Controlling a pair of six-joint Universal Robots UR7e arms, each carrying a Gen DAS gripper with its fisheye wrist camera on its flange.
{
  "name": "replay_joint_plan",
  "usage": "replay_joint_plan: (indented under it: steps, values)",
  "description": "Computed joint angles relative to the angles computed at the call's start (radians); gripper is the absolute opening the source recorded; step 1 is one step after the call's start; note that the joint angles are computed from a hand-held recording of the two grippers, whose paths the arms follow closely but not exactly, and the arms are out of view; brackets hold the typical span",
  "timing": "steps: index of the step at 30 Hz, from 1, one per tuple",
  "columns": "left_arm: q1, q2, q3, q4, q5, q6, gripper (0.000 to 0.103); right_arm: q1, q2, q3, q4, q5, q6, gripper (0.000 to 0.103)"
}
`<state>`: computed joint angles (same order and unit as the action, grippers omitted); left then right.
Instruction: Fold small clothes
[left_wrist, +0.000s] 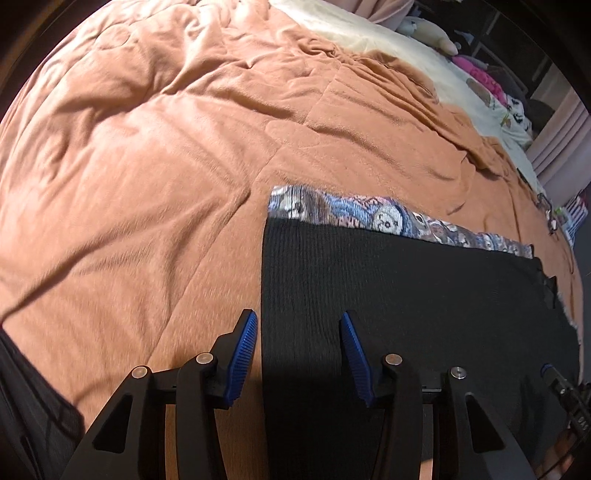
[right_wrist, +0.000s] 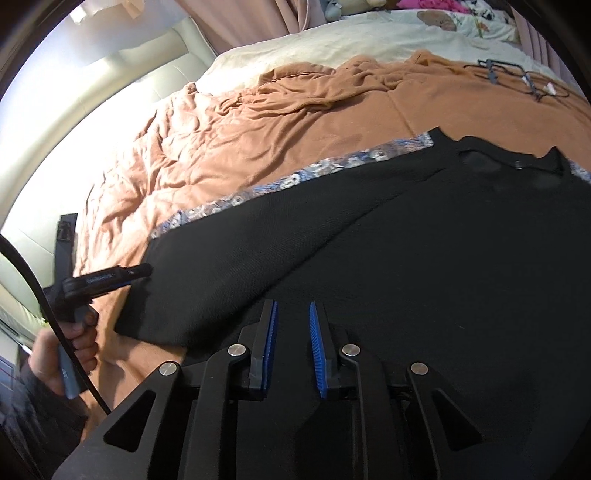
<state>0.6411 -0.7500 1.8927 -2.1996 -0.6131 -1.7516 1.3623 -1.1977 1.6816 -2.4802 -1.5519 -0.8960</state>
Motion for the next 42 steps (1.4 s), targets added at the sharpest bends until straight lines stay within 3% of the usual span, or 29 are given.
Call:
replay_joint_plan:
  steps: [1, 3, 4, 5, 6, 12, 19, 24, 25, 26, 28, 33, 42]
  values:
    - [0.004, 0.003, -0.006, 0.011, 0.008, 0.0, 0.047, 0.003, 0.011, -0.005, 0.005, -0.001, 0.012, 0.014]
    - [0.01, 0.009, -0.028, 0.057, 0.017, -0.016, 0.031, 0.008, 0.032, -0.019, 0.016, -0.003, 0.031, 0.013]
    - [0.011, 0.01, -0.025, 0.038, 0.021, -0.003, 0.016, 0.012, 0.043, -0.026, 0.019, -0.005, 0.038, 0.013]
    - [0.011, 0.011, -0.014, -0.023, 0.019, 0.036, 0.008, 0.015, 0.052, -0.034, 0.022, -0.007, 0.044, 0.013]
    - [0.01, 0.011, -0.011, -0.052, 0.017, 0.058, 0.008, 0.018, 0.06, -0.04, 0.023, -0.007, 0.048, 0.013]
    - [-0.035, 0.004, -0.059, 0.055, 0.069, 0.064, 0.008, 0.026, 0.108, -0.067, 0.04, 0.002, 0.076, 0.013]
    - [-0.074, 0.009, -0.141, 0.113, 0.11, 0.114, 0.008, 0.038, 0.158, -0.111, 0.081, -0.038, 0.102, 0.013]
    - [-0.097, 0.038, -0.236, 0.176, 0.134, 0.152, 0.008, 0.015, 0.112, -0.156, 0.211, 0.039, 0.117, 0.016]
    - [-0.102, 0.046, -0.258, 0.19, 0.139, 0.16, 0.008, 0.005, 0.097, -0.163, 0.235, 0.057, 0.114, 0.028]
    - [-0.107, 0.056, -0.28, 0.197, 0.143, 0.17, 0.008, -0.003, 0.084, -0.164, 0.244, 0.072, 0.106, 0.054]
    - [-0.114, 0.078, -0.321, 0.198, 0.147, 0.196, 0.008, -0.03, 0.039, -0.147, 0.228, 0.127, 0.073, 0.079]
    - [-0.126, 0.156, -0.464, 0.234, 0.153, 0.265, 0.008, -0.071, -0.015, -0.163, 0.261, 0.159, 0.007, 0.079]
    - [-0.132, 0.3, -0.714, 0.295, 0.149, 0.373, 0.008, -0.131, -0.074, -0.214, 0.329, 0.183, -0.033, 0.079]
